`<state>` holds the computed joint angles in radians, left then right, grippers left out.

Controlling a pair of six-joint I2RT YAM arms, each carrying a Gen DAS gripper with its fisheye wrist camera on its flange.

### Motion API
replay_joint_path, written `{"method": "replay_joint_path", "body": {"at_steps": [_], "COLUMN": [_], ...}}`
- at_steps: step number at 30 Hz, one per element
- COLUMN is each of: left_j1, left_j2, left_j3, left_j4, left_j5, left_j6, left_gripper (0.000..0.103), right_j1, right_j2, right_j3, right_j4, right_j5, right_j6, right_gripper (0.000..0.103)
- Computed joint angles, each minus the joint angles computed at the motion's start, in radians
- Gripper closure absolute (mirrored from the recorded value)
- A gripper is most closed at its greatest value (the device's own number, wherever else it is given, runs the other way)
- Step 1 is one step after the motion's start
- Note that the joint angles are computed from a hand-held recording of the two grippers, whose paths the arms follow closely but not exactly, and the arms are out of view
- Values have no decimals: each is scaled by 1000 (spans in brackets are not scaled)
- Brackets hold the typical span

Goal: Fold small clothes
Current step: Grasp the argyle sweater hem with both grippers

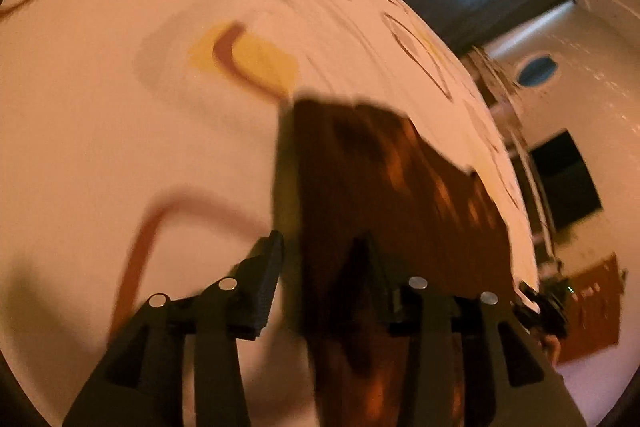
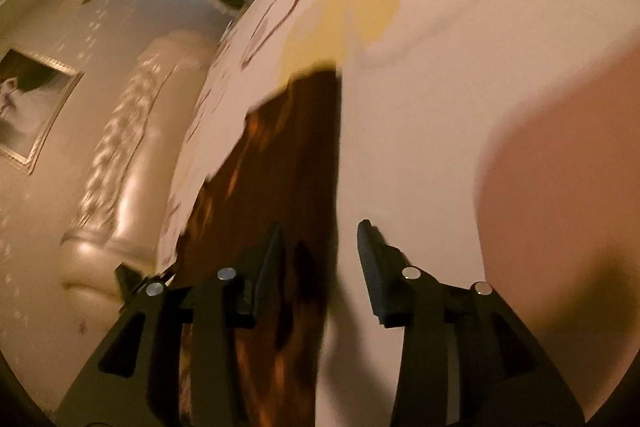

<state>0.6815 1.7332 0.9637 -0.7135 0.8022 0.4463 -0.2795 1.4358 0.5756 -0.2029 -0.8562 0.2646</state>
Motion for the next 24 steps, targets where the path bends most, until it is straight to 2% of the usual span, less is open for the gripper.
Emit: {"method": "replay_joint_path", "body": {"at_steps": [2,6,9,13,16,20,22,24], "left_j1": [72,185,241,243,248,265,251,246], "left_j2": [-16,-65,-54,-76,-85,-45,-52,-83], "left_j3": [-36,-104,-119,-150,-168,-167,-202,-234], "left_j4": [-158,-331,-420,-426,-436,-480,-453,-425], "left_j5": [10,-9,-29,-49,-61,-117,-152,-144], "left_j6": [187,405,500,535,563,607,608,610], "left_gripper": [59,58,58,58,58,58,58,58], "right_j1": [-62,-153,-163,-112,-67,-19,42,117], "right_j2": [-59,-141,-148,-130,-164,-222,-257,-277], "right_j3": [-47,-95,-104,-141,-172,-194,-212,-222], "right_j4": [-164,-454,-625,-694,-698,-693,-625,-516], "right_j5": [-95,-180,-194,-223,-203,-197,-200,-200], "right_j6": [-154,-447,-650,-750,-760,-713,-616,-475], "right_gripper": [63,63,63,62,62,60,60,60]}}
